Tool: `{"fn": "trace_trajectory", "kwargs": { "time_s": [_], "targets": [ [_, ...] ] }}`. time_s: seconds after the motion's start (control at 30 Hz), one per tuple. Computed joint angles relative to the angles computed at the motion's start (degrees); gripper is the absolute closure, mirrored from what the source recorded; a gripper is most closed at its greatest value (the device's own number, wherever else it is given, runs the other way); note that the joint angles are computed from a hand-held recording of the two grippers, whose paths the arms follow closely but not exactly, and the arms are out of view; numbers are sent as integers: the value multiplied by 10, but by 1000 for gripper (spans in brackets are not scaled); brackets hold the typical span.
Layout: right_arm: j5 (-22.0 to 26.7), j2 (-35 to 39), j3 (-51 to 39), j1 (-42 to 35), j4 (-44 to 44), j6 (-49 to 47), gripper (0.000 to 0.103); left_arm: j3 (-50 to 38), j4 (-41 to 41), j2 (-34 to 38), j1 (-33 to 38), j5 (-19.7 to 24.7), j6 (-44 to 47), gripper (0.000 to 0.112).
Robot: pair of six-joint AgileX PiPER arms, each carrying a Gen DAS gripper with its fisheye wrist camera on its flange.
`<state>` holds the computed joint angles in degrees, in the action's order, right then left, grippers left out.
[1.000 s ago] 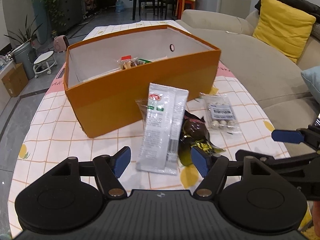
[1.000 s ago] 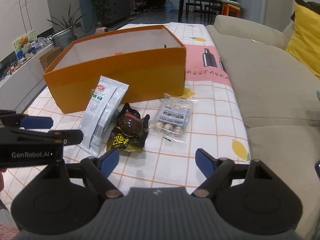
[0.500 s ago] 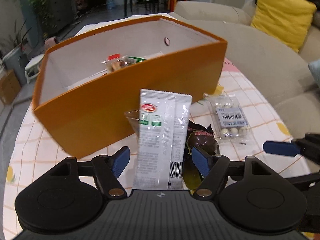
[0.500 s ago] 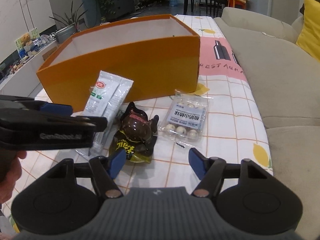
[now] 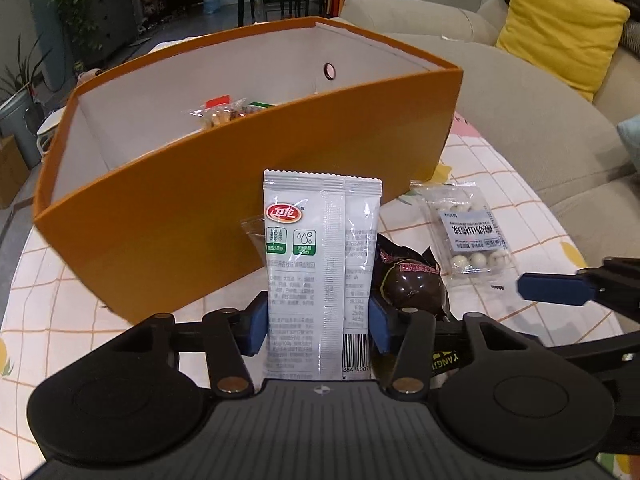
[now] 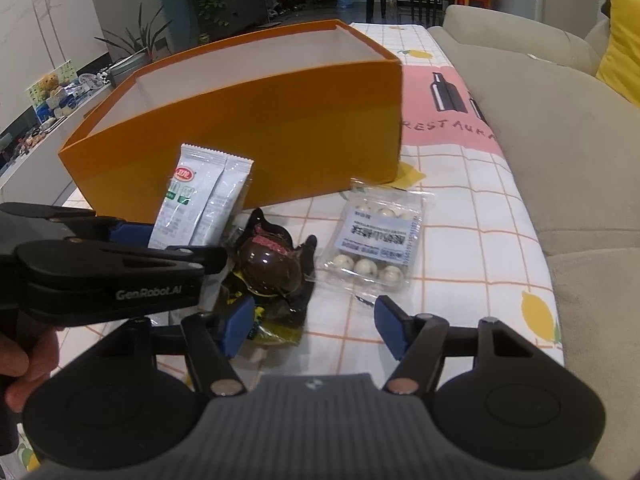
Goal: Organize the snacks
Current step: 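Grasp the white milk sachet with the left gripper while the right gripper grasps the duck-neck packet, then lift the white sachet and duck-neck packet over the orange box with both grippers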
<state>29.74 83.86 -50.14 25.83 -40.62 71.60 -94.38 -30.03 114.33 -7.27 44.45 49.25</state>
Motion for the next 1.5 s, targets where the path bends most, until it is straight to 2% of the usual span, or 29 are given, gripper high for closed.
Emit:
{"fn": "trace_trajectory", "kwargs": {
  "time_s": [0.17,0.3,0.47,0.57,0.63,0.73,0.97,1.2,1.33,1.5],
  "targets": [
    [-16,15,-12,6,-23,8,40,-14,25,-15,19,26,-33,56],
    [-18,40,-37,14,-40,1,46,-28,48,-12,30,41,-69,56],
    [-23,78,-71,9,-50,-10,50,-27,52,-10,39,46,-80,56],
    [-12,107,-99,3,-26,-42,53,-25,51,-11,40,45,-78,56],
    [-27,119,-105,-9,-2,-64,52,-26,48,-9,39,47,-77,57],
    [-19,130,-112,-2,-21,-50,51,-28,48,-7,39,50,-77,57],
    [-13,140,-121,-4,-16,-59,49,-21,58,-9,37,48,-84,57],
    [-1,140,-126,1,-7,-66,60,-24,56,-14,41,56,-90,57],
    [5,125,-124,7,9,-78,60,-20,52,-24,44,60,-85,57],
    [39,95,-122,24,26,-87,60,-12,43,-41,49,66,-83,57]
  ]
}}
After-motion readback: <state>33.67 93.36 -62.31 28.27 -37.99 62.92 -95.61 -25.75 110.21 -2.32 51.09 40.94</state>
